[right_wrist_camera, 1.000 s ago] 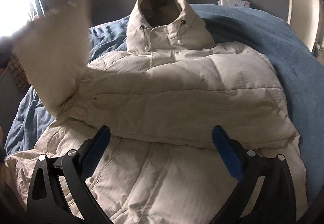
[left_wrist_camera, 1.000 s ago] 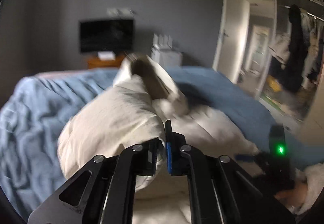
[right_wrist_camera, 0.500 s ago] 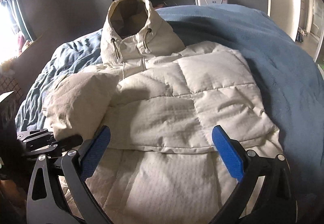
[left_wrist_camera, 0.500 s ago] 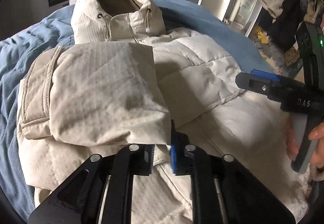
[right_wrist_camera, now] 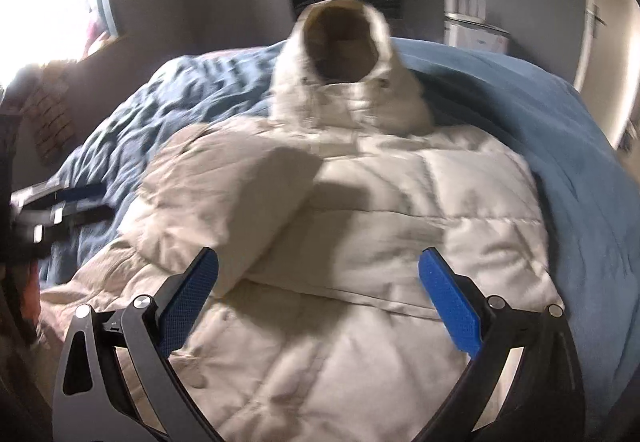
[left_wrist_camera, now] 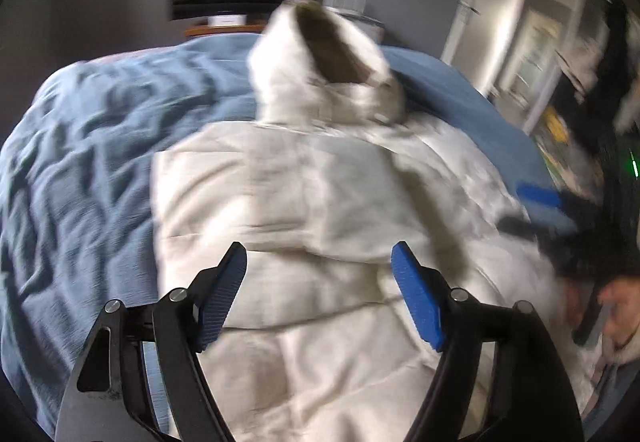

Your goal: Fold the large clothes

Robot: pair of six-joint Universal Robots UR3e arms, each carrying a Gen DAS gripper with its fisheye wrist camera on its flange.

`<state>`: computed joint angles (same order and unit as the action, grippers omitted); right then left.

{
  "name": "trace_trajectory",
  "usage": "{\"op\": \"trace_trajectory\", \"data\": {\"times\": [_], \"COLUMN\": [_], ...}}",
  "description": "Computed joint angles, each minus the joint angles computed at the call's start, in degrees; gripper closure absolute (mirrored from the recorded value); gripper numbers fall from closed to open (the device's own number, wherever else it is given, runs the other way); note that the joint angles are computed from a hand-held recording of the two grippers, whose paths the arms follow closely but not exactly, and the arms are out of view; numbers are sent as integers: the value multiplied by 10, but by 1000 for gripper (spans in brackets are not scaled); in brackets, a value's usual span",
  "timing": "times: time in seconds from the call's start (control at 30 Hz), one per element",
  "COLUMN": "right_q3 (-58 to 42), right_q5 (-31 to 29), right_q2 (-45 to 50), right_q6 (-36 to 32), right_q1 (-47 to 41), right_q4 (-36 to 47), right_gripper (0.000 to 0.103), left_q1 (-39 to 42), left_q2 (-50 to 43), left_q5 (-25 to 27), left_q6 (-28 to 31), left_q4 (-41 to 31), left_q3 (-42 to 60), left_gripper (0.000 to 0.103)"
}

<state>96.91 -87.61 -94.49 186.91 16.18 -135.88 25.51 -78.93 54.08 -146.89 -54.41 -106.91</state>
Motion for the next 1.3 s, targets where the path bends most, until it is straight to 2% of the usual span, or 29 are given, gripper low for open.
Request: {"op": "trace_trajectory", "data": {"times": [0.13, 0.27, 0.4, 0.5, 0.53, 0.6, 0.67, 0.73, 0.8, 0.97, 1.3], "right_q3": [-107, -233, -345, -422, -444, -446, -418, -383, -351, -280, -176], "right_q5": [-12, -58, -104, -136, -161, -199, -194, -196, -184, -168, -110], "right_q2": [95, 207, 302, 363, 383, 395, 381, 356, 328, 255, 143], "right_q6": [-28, -69, -85, -97, -100, -103, -97, -89, -78, -51, 3], "right_q1": [64, 133, 165, 180, 187, 194, 185, 175, 160, 113, -7], "right_q4": [37, 67, 112, 150, 158, 146, 120, 91, 67, 26, 4], "right_gripper": [6, 6, 7, 9, 17, 34, 50, 73, 79, 84, 88], "left_q1": [42, 55, 48, 44, 45, 46, 43, 38, 32, 25, 20], "left_q2": [-31, -52, -71, -88, -90, -97, -104, -110, -114, -108, -109], "left_q5": [-4, -11, -5, -4, -5, -8, -5, -1, 5, 14, 28], "left_q6": [-32, -39, -36, -35, -33, -28, -23, -20, -18, -14, -22], "left_q4": [9, -9, -3, 2, 2, -2, -3, -5, -3, 4, 4], "left_q3": [18, 33, 38, 43, 42, 46, 49, 52, 53, 47, 46], "left_gripper": [32, 32, 33, 33, 33, 34, 34, 35, 35, 35, 35]}}
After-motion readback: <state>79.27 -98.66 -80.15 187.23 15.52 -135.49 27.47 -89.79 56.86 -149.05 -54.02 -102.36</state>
